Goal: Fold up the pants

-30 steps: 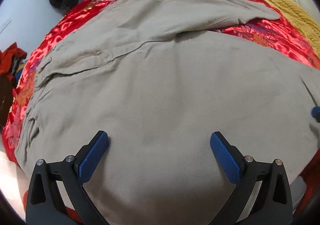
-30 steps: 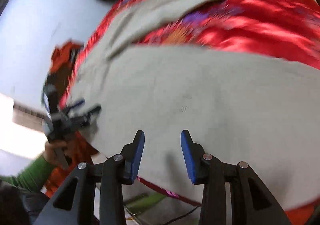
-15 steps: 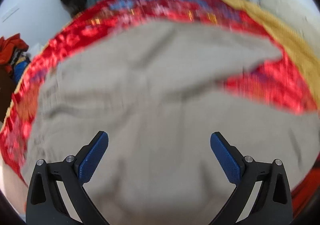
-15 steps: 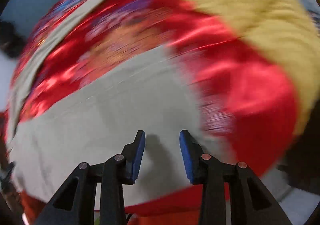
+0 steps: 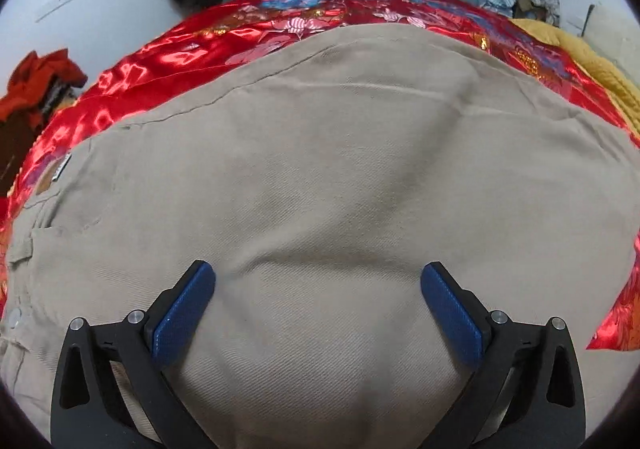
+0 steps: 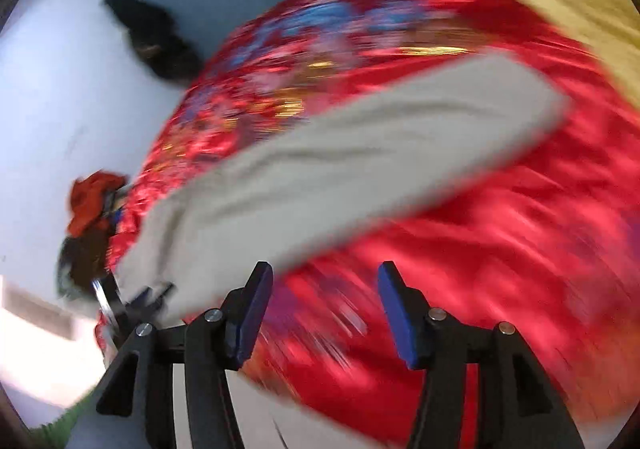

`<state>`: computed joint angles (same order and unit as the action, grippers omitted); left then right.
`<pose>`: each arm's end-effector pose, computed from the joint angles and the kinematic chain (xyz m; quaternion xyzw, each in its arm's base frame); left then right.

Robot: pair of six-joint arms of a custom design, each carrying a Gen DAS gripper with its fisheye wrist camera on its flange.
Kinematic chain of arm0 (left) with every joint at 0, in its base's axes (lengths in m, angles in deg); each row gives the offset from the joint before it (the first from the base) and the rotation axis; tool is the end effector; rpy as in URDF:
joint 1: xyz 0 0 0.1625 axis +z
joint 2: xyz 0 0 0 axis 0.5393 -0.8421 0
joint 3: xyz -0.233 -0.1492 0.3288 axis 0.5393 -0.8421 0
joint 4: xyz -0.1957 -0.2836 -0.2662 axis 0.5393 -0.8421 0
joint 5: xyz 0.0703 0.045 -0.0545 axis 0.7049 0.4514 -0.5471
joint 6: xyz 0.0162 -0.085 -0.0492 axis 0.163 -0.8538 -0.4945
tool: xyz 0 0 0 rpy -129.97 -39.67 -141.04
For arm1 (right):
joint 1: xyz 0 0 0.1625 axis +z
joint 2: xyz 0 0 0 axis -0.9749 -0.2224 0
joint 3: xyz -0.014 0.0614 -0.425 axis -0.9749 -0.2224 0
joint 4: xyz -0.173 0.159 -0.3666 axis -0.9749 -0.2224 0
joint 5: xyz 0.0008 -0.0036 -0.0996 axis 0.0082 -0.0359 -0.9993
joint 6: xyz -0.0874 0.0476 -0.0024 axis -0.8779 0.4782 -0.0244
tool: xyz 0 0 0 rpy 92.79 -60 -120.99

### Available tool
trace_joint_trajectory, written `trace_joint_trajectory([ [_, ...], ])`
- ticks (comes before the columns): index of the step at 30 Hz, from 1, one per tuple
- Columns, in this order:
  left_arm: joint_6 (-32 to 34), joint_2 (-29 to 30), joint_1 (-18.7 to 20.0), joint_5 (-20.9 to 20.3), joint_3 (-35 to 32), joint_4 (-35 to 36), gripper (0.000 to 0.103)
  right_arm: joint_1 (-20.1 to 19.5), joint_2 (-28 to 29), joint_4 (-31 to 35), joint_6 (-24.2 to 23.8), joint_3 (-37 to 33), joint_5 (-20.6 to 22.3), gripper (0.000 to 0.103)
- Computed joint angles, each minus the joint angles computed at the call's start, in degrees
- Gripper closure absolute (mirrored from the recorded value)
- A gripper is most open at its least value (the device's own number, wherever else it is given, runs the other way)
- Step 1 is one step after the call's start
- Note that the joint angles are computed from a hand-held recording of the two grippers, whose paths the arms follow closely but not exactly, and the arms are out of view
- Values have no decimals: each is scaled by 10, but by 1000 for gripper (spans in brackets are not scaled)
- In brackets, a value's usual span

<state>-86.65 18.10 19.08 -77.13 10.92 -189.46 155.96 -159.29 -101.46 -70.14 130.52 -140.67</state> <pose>-0.2242 -0.6206 -0.0378 0.2123 0.8793 -0.2520 0.3438 0.0033 -0.5883 0.3383 -0.0221 -0.9422 0.3040 0.1391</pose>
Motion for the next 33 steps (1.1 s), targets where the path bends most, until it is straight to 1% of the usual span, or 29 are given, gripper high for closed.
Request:
trace_joint_trajectory([
  [2, 6, 0, 2, -4, 4, -15, 1, 2, 74, 46, -20, -78, 14, 48],
  [3, 8, 2, 0, -1, 6, -22, 1, 1, 109, 60, -34, -115, 8, 48],
  [4, 9, 3, -2, 0, 6, -26, 1, -1, 129, 69, -40, -138, 3, 48],
  [6, 13, 3, -1, -1, 9, -35, 0, -14, 149, 74, -51, -166, -15, 49],
  [7, 16, 3, 0, -2, 9, -38, 0, -26, 154, 75, -54, -182, -27, 49],
  [8, 17, 3, -1, -2, 10, -41, 0, -39, 157, 71, -55, -198, -44, 52],
  [9, 20, 4, 0, -2, 11, -46, 0, -58, 151, 67, -51, -209, -45, 60],
  [11, 22, 9, 0, -1, 7, -50, 0, -88, 130, 29, -34, -213, -87, 64],
  [12, 24, 9, 0, -1, 7, -54, 0, -102, 117, 2, -11, -215, -125, 64],
  [13, 25, 11, 0, -1, 7, -56, 0, -117, 102, -18, 23, -217, -159, 64],
  [14, 27, 11, 0, 0, 7, -60, 0, -127, 88, -27, 53, -218, -182, 62],
  [15, 28, 12, 0, 0, 7, -62, 0, -134, 78, -34, 68, -218, -197, 57],
  [16, 29, 13, 0, 0, 7, -64, 0, -140, 68, -42, 72, -217, -191, 57],
  [17, 30, 14, 0, 0, 6, -66, 1, -149, 55, -46, 70, -212, -161, 56],
  [18, 31, 14, 0, 1, 7, -68, 0, -158, 46, -30, 68, -212, -111, 52],
  [19, 32, 14, 0, 2, 8, -70, 0, -162, 42, -16, 67, -213, -81, 47],
  [20, 33, 15, 0, 2, 8, -71, 0, -160, 48, 4, 58, -221, -57, 44],
  [22, 34, 16, 0, 2, 7, -73, 0, -154, 59, 20, 32, -226, -64, 44],
  [23, 35, 16, 1, 2, 7, -73, 0, -148, 69, 27, 28, -232, -86, 44],
  [24, 35, 17, 0, 3, 6, -73, 0, -142, 79, 35, 29, -235, -99, 57],
  [25, 35, 17, 1, 3, 6, -73, 0, -142, 78, 30, 25, -228, -93, 76],
  [26, 35, 18, 1, 4, 5, -72, 0, -134, 80, 12, 16, -221, -101, 97],
  [27, 35, 18, 1, 4, 5, -72, 0, -123, 77, -26, -9, -202, -106, 97],
  [29, 35, 19, 0, 5, 4, -70, 0, -104, 54, -86, -70, -152, -89, 97],
  [31, 34, 19, 0, 6, 3, -68, 0, -84, 9, -133, -149, -79, -57, 97],
  [32, 34, 19, 0, 7, 2, -67, 0, -76, -24, -147, -184, -34, -34, 97],
  [33, 34, 19, 0, 8, 2, -65, 0, -74, -68, -157, -212, 23, -7, 97],
])
